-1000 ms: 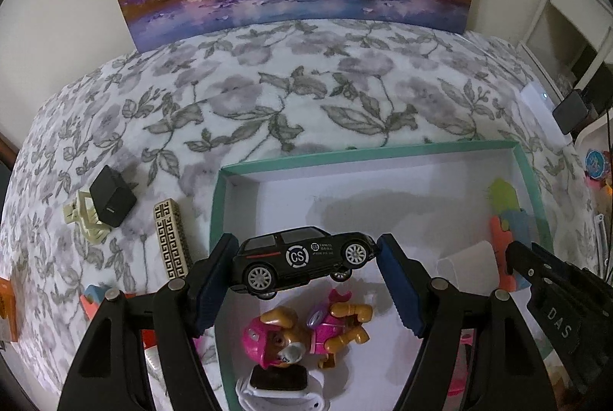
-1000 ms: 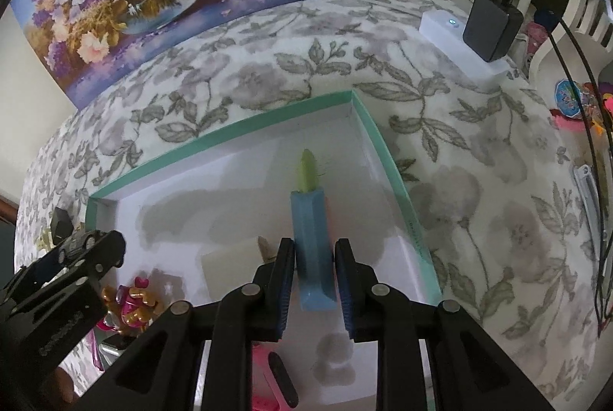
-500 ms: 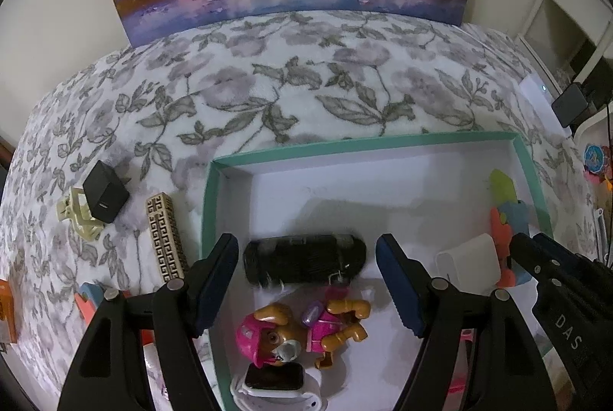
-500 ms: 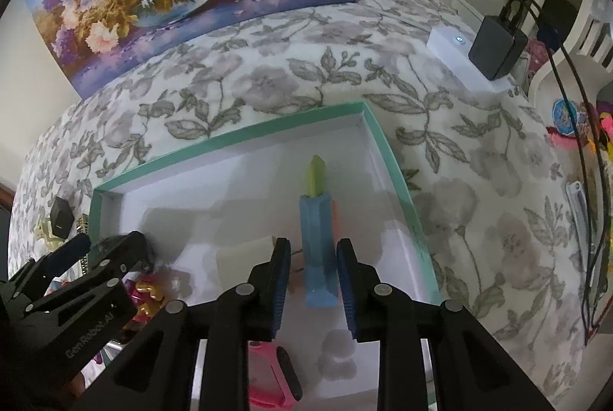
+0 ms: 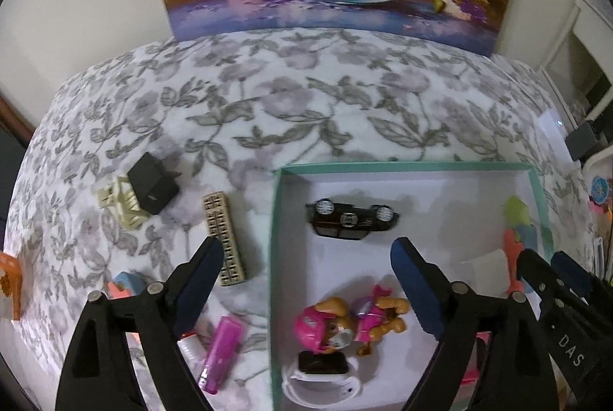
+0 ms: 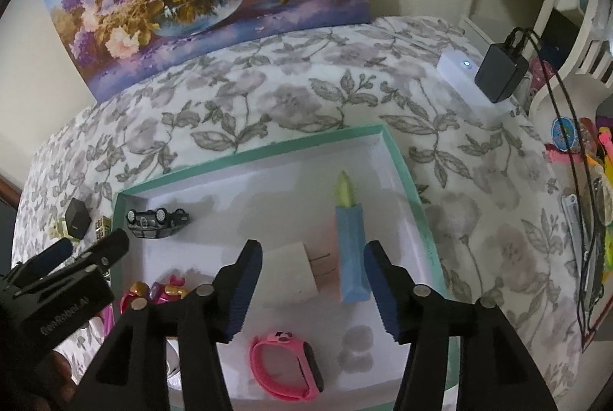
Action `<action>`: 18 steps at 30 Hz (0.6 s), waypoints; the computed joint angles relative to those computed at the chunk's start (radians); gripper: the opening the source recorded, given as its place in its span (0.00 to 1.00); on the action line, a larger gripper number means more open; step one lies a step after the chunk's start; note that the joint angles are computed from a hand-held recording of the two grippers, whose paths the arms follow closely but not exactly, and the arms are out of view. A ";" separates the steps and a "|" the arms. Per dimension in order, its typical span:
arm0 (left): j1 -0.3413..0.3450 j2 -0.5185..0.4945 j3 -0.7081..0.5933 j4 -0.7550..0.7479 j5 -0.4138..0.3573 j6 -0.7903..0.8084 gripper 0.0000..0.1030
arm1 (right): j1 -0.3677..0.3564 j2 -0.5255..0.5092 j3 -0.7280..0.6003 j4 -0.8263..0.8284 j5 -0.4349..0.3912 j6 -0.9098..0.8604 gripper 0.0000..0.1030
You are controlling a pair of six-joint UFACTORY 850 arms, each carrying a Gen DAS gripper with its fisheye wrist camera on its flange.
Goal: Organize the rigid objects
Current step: 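Open both tools to drop the stick and car into the tray, then withdraw both tools from the tray toward the remaining toys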
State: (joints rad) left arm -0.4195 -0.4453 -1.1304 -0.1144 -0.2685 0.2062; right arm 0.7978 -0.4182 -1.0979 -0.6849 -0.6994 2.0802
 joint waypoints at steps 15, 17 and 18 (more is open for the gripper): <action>0.059 0.004 -0.005 0.000 -0.026 -0.032 0.87 | 0.014 -0.019 -0.037 -0.033 -0.003 0.037 0.88; 0.069 0.009 -0.005 -0.015 -0.029 -0.019 0.87 | 0.018 -0.025 -0.050 -0.032 -0.016 0.029 0.89; 0.074 0.011 -0.004 -0.023 -0.030 -0.011 0.87 | 0.020 -0.027 -0.055 -0.033 -0.022 0.026 0.89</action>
